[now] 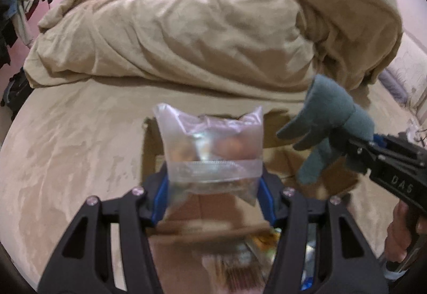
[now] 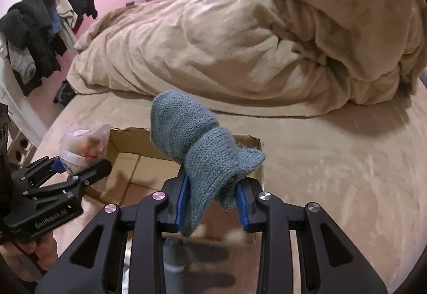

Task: Organize objects
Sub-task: 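Lower the snack bag into the box with the left tool while the right tool drops the glove in, then move both tools back toward the remaining items beside the box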

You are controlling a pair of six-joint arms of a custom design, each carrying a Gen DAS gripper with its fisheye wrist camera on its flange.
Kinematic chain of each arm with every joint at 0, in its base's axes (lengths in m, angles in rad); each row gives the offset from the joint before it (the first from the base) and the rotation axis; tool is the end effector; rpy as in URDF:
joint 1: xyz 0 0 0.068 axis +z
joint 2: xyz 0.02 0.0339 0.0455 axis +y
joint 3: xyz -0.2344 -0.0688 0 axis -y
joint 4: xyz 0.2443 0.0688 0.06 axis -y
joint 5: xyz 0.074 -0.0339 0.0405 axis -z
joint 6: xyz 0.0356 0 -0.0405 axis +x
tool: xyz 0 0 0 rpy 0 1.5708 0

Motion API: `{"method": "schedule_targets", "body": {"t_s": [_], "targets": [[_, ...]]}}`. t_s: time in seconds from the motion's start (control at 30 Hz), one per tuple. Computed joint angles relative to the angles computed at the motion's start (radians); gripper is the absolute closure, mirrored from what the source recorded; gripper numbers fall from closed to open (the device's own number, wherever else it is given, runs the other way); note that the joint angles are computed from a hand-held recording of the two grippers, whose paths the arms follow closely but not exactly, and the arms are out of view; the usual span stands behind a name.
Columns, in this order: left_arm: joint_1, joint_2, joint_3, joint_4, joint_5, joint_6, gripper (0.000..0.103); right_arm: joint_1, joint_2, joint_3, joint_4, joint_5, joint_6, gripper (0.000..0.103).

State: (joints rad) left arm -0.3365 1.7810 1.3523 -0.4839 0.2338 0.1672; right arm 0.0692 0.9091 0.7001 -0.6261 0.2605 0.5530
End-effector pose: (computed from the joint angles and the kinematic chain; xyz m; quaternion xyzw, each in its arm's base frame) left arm 0.3583 -0.1341 0.2098 0.2707 0.9008 -0.1371 0.3105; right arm 0.2003 0.0047 0.2261 0.2670 0.8871 -0.0062 0.3765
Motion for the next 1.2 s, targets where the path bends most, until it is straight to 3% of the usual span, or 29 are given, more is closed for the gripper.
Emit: {"method": "schedule_targets", "body": {"t_s": [0.17,0.33,0.53,0.6,0.8,0.97,1.2], "targets": [[-0.018,0.125,0.057,-0.004,-0.036,-0.005,0.045,-0.049,0.087,-0.026,0.080,-0.044,-0.025,0.066],[-0.021,0.116,0.042,0.015,-0.031,-0.001,0.040,-0.063,0.122,-0.041,0.103,-0.064,-0.024,0.062],[0.001,0.074,0.055,-0.036,-0.048,-0.018,0.031,-0.060,0.130,-0.016,0.080,-0.100,-0.030,0.041],[0.014,0.018,0.028,-0.046,-0.042,-0.014,0.025,-0.033,0.109,-0.002,0.050,-0.068,-0.016,0.027],[0.045,-0.183,-0.077,-0.086,-0.032,0.011,0.021,0.098,0.023,0.079,-0.123,0.061,0.050,0.026],[0.097,-0.364,-0.160,-0.157,0.013,0.030,0.021,0.274,-0.033,0.171,-0.318,0.201,0.191,0.026],[0.208,-0.603,-0.236,-0.315,0.108,0.077,0.021,0.657,-0.005,0.327,-0.655,0.438,0.577,0.026]]}}
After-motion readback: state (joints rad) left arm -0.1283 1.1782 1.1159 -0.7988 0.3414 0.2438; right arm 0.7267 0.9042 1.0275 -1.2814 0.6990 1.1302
